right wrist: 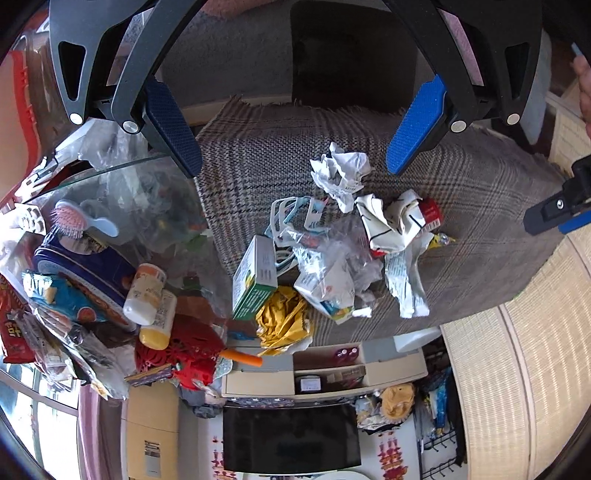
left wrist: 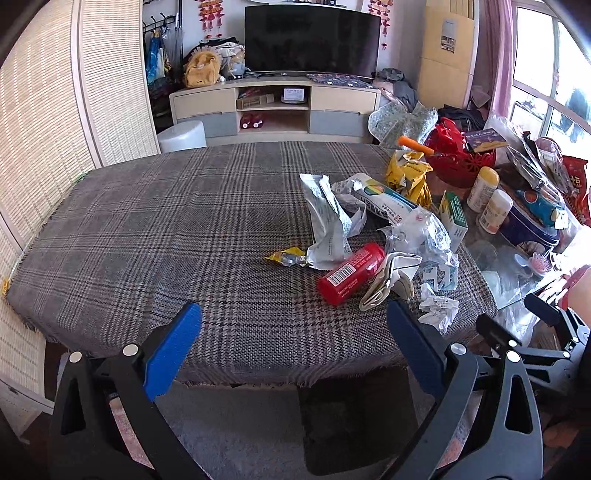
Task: Collect trash
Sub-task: 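Grasp the crumpled tissue with the right tool while the left tool grasps the white wrapper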
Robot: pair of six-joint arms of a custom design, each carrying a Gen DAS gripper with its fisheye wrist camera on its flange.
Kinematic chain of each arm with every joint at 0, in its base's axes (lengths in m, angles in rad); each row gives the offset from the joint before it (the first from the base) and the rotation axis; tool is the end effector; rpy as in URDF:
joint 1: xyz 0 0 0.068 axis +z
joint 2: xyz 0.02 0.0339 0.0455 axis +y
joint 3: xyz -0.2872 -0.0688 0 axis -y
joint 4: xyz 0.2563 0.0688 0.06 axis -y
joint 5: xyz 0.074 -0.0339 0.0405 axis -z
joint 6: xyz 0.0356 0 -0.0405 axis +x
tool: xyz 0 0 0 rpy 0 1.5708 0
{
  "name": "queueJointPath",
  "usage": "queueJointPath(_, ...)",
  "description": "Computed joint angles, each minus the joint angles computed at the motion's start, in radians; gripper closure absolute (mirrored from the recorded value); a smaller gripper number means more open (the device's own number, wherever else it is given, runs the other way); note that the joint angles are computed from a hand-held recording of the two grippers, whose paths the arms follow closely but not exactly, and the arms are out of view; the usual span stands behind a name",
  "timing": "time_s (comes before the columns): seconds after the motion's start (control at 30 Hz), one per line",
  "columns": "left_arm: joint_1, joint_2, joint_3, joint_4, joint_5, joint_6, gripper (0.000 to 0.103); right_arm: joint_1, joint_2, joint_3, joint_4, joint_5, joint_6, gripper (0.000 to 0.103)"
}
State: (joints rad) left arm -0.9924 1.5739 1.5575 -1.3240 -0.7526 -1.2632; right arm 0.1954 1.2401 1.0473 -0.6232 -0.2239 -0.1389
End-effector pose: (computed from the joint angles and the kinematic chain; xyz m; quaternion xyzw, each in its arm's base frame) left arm 0.1849 -0.2387 0.3591 -0.1666 0.9097 0.0599 0.3756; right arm 0.2577 0.0591 0.3157 -0.1943 0.9041 0.1142 0.3631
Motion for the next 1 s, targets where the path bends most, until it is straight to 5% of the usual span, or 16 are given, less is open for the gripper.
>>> queueJointPath(0.23,0.105,0.007,-0.046,0.175,0.119,0.206,0.027,0.038,0.125,0.007,0.018,-0.071,-0.016,0.037)
queueJointPath(0.33,0.147,0.045,-0.028,0.225,0.164,0.283,0.028,0.065,0.163,0.012,0.061,-0.036,-0.014,0.041)
queueJointPath(0.57,0.187,0.134,0.019,0.324,0.259,0.394,0.028,0.068,0.23,0.04,0.049,-0.06,-0.058,0.084)
queueJointPath(0.87,0.211,0.215,0.048,0.37,0.312,0.447,0.051,-0.096,0.215,0.062,-0.107,-0.211,-0.153,0.09)
queueJointPath(0.97,0.22,0.23,0.04,0.399,0.337,0.468,0.066,-0.114,0.209,0.062,-0.125,-0.208,-0.166,0.09)
queueJointPath(1.0,0.226,0.231,0.03,0.417,0.356,0.472,0.078,-0.118,0.211,0.063,-0.129,-0.21,-0.17,0.09)
